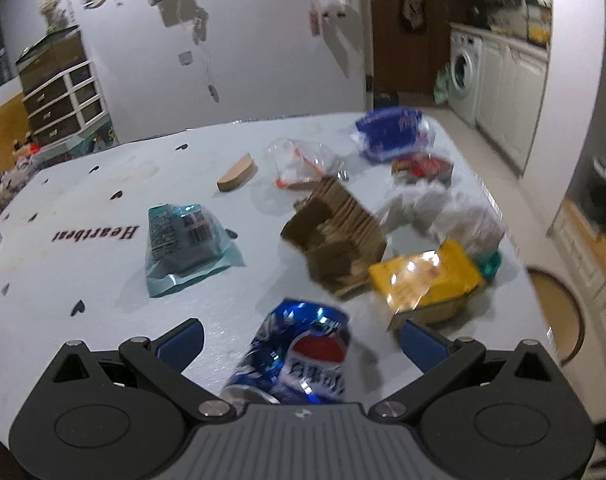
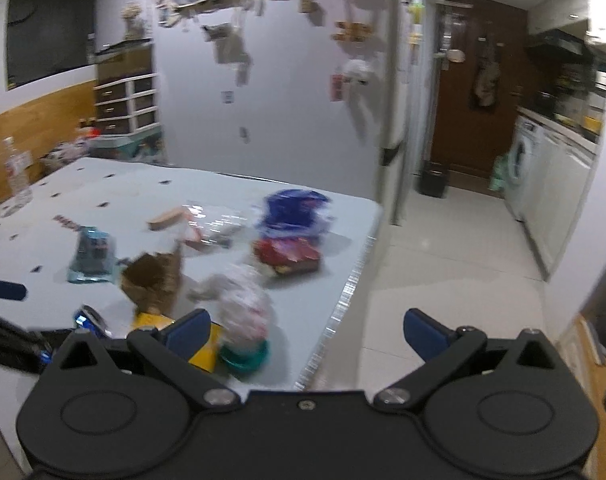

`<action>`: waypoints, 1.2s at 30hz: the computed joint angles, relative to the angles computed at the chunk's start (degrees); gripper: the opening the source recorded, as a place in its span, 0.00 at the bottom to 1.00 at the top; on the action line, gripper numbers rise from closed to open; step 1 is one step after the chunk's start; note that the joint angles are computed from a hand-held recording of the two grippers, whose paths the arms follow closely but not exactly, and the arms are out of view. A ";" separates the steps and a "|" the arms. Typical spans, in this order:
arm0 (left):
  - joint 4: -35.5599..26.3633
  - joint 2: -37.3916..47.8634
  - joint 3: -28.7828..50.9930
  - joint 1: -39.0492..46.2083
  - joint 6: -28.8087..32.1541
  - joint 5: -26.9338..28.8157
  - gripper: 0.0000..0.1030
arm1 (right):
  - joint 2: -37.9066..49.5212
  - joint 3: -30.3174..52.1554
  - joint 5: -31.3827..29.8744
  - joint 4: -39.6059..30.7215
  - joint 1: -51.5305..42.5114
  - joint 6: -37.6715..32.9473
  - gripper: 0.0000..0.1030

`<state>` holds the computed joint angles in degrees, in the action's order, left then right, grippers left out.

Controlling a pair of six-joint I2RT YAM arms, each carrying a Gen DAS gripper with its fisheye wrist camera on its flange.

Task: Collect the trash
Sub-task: 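Grasp the blue Pepsi can with the left tool while the right tool grasps the yellow box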

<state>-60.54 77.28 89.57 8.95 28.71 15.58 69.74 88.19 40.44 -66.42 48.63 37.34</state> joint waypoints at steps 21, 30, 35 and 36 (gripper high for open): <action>-2.84 5.25 -1.64 -4.46 18.46 -10.23 0.78 | 12.75 6.31 -22.26 15.07 -7.55 -12.13 1.00; -8.58 13.64 7.68 2.60 11.32 -0.91 0.69 | 16.06 5.07 -35.37 17.34 -12.64 -18.78 1.00; -9.49 14.17 9.52 5.50 7.14 3.98 0.61 | 21.61 9.15 -40.88 14.54 -14.49 -27.04 1.00; -9.94 14.58 10.12 6.08 6.29 5.21 0.60 | 22.61 10.04 -41.74 13.93 -14.66 -28.69 1.00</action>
